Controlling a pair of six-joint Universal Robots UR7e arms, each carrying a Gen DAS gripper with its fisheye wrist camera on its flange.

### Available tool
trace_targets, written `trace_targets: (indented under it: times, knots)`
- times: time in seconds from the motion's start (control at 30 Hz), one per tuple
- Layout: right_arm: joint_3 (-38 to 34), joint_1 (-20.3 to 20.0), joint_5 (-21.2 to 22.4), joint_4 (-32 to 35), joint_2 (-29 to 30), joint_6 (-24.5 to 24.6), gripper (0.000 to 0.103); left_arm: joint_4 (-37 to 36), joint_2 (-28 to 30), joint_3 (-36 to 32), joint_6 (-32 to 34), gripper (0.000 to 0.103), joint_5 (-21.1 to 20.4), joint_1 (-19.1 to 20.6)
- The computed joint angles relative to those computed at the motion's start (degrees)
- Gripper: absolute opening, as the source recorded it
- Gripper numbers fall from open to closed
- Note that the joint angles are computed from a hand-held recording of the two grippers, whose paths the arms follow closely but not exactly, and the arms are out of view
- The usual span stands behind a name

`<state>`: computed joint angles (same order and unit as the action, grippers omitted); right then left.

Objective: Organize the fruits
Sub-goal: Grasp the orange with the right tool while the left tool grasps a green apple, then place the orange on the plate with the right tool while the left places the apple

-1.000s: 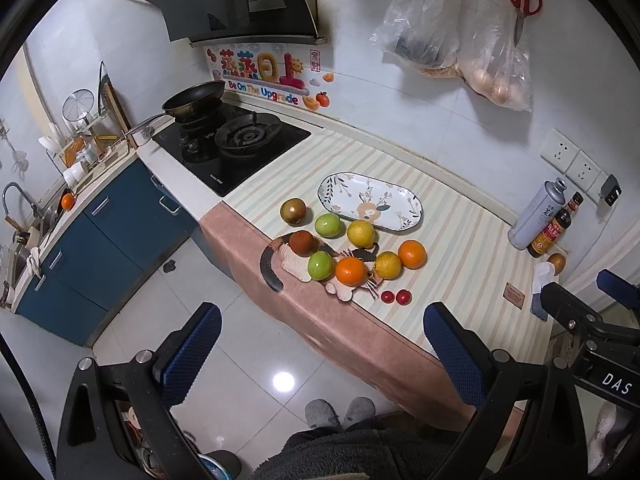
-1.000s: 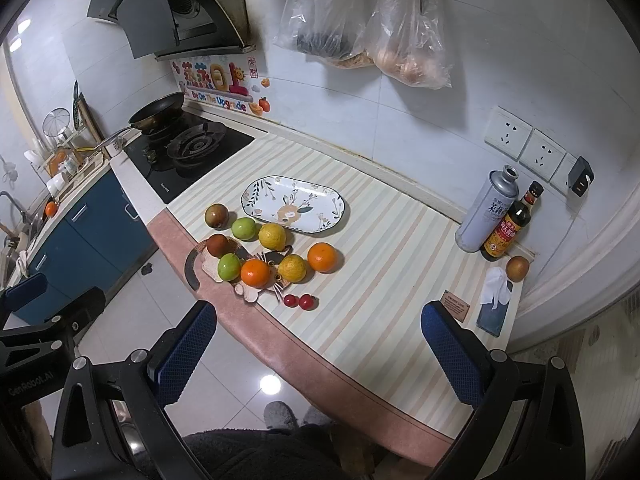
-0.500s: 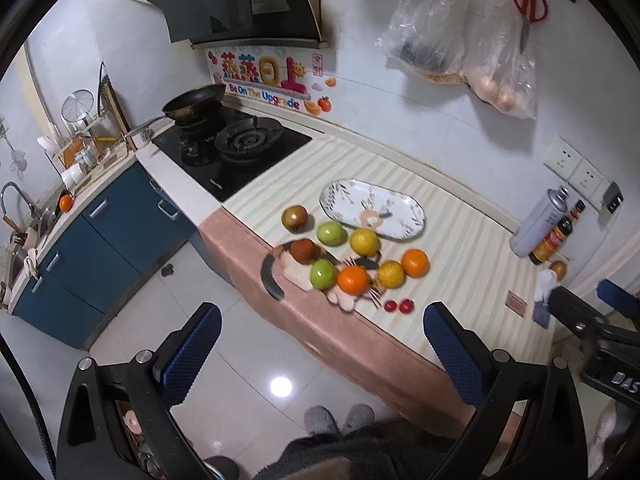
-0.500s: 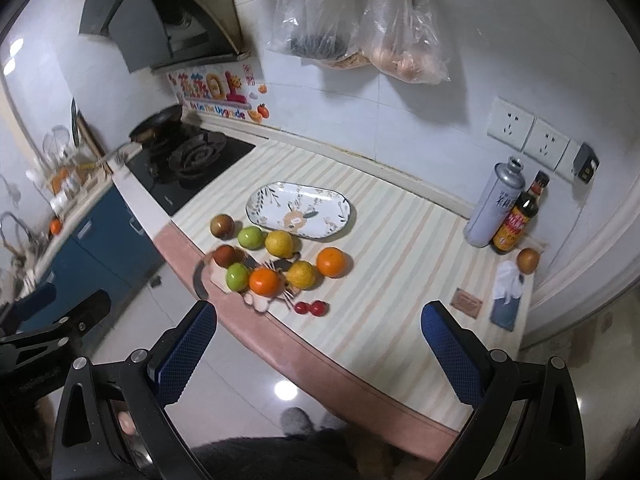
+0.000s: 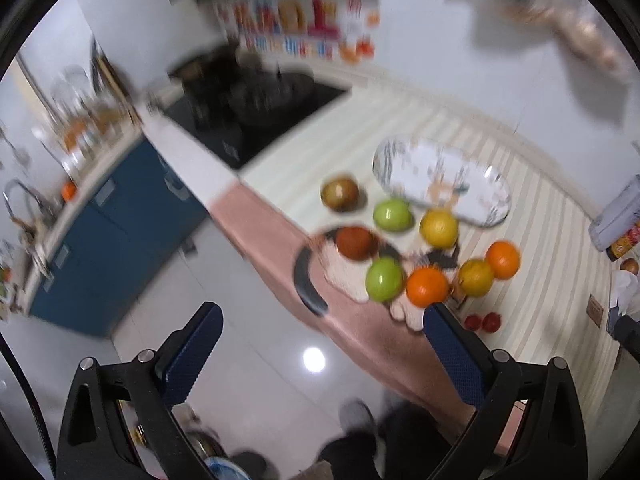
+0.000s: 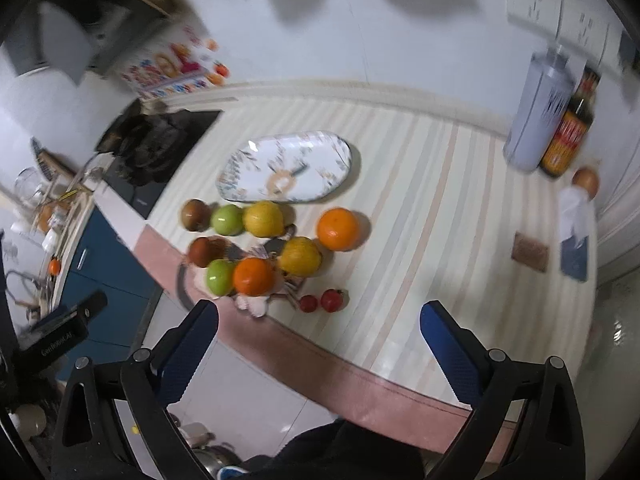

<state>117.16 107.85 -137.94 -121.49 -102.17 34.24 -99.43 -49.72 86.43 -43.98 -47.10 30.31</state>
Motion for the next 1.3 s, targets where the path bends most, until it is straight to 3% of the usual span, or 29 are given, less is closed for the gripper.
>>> trace_targets:
  times: [0.13,0.23,0.33,0.47,0.53,0.63,0.7,0.73,0.77,0.8,0.9,1.3]
  knots:
    - [0.68,-12.74,8.50,-8.53,1.36,-9.59,0.101,0.99,5.96,-5.25,-1.55,0.090,-8.24,6.19]
    - [-1.05,-21.10,15.12,-9.94,4.16,-13.42,0.097,1.33,9.98,-8.88,-3.86,0.085,-13.98,9.74]
    - [-2.86,-26.32,19.09,-10.76,7.61,-15.32,0.095,0.71,13.59,-11.79,-6.10,0.085,-18.42,12.57]
    - [-5.57,-31.13,23.17,-10.26,12.36,-15.88,0.092,1.75,18.01,-15.51,-6.61,0.082,-21.13,15.04]
    - [-6.34,-31.58,23.74,-9.59,13.92,-15.56,0.092,1.99,19.50,-16.67,-6.14,0.076,-22.46,15.76]
    - [-8.04,-32.20,24.29,-8.86,16.46,-15.47,0.091,1.37,20.73,-17.36,-5.17,0.076,-24.13,16.31]
    - [-9.00,-32.45,24.88,-8.32,17.82,-15.52,0.085,-0.34,21.08,-17.15,-4.49,0.072,-24.84,16.41]
    - [-9.68,-32.47,24.83,-8.09,18.83,-15.52,0.084,-0.87,21.20,-17.21,-4.30,0.068,-24.67,16.50]
    - [-10.08,-32.50,24.85,-7.83,19.37,-15.54,0.079,-0.91,21.32,-17.41,-4.09,0.056,-24.97,16.63]
    - [-10.61,-32.53,24.85,-7.59,20.06,-15.68,0.076,-0.09,21.68,-18.02,-4.15,0.055,-25.04,16.73]
    - [-11.38,-32.04,23.74,-6.66,21.50,-15.66,0.068,-0.65,21.92,-18.27,-2.54,0.055,-24.06,16.55]
    - [-10.12,-29.96,20.03,-7.69,20.72,-17.75,0.066,-3.03,19.60,-14.31,-0.80,0.054,-20.82,14.83]
